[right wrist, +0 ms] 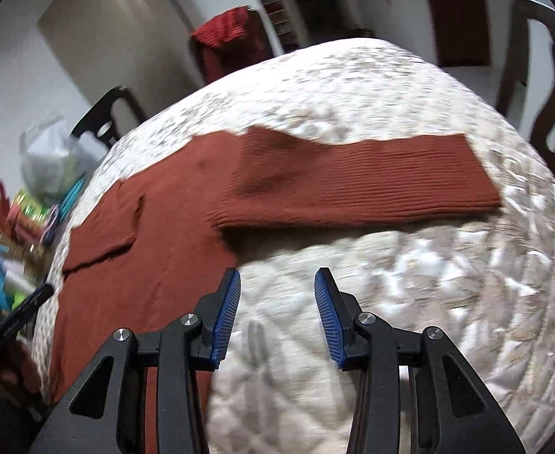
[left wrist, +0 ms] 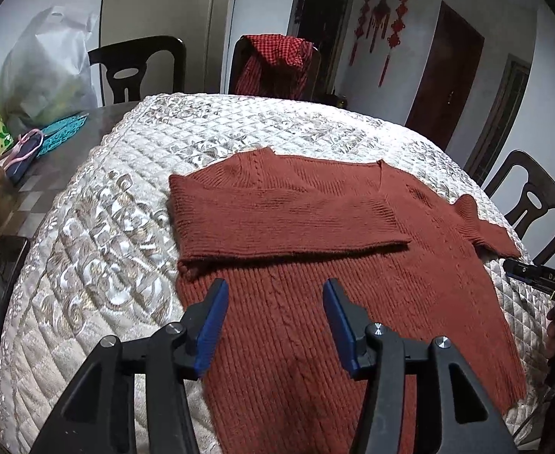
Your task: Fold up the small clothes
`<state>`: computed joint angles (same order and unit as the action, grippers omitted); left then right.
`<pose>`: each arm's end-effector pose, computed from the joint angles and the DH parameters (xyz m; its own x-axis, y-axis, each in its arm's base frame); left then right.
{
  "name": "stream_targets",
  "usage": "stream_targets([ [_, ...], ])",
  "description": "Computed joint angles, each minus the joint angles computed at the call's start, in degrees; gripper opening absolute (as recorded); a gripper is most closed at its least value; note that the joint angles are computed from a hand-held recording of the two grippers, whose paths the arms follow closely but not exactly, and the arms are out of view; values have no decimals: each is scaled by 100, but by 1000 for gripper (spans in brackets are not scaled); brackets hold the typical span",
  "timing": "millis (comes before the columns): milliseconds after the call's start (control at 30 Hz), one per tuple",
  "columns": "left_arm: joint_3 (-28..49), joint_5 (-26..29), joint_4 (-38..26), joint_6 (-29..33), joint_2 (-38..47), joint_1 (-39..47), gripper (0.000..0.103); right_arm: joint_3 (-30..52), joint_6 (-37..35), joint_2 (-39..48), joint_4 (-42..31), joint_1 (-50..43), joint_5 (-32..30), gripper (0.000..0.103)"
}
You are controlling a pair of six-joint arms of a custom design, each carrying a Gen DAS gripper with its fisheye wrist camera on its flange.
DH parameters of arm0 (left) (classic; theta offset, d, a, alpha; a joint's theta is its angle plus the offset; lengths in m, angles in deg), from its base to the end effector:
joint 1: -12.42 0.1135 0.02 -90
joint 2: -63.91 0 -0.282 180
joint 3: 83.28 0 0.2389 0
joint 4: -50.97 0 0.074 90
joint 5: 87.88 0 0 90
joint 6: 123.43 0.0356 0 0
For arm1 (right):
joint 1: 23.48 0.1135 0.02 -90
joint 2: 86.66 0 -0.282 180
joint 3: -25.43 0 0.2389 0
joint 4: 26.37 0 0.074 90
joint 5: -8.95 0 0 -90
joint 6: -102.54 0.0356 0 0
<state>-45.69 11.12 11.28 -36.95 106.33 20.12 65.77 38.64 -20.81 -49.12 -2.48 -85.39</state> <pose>0.1273 0.0116 0.2071 -0.6922 -0.1548 -0.7049 -0.0644 0.9861 -0.1533 0.1793 0.0717 0.1862 -0.8035 0.1615 -0.5730 -0.0567 0.9374 0.3436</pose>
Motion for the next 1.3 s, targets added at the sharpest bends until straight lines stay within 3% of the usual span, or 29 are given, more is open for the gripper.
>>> stream_targets([
  [367,-144,-79,617,-37,596,-129,54,2,120,300,433,-2063,-931,42],
  [533,-220,64,721,-12,755,9,54,74,368,538,747,-2233,-762,42],
  [600,-233,150,745,6,837,93,54,136,424,624,784,-2293,-730,34],
  [633,-238,208,753,17,879,142,54,175,413,666,784,-2331,-762,18],
  [667,-242,245,765,14,920,169,54,231,397,700,769,-2385,-850,9],
  [700,-237,276,781,14,960,190,54,287,418,716,759,-2370,-872,8],
  [833,-239,361,807,21,997,220,54,557,412,407,640,-1898,-775,6],
  [1000,-221,419,810,26,1015,255,54,1287,371,311,411,-574,-557,6],
  [1167,-102,432,555,34,701,226,54,2029,215,1144,516,1019,-303,6],
  [1300,145,650,175,166,414,417,54,2452,78,2257,647,1743,-516,6],
])
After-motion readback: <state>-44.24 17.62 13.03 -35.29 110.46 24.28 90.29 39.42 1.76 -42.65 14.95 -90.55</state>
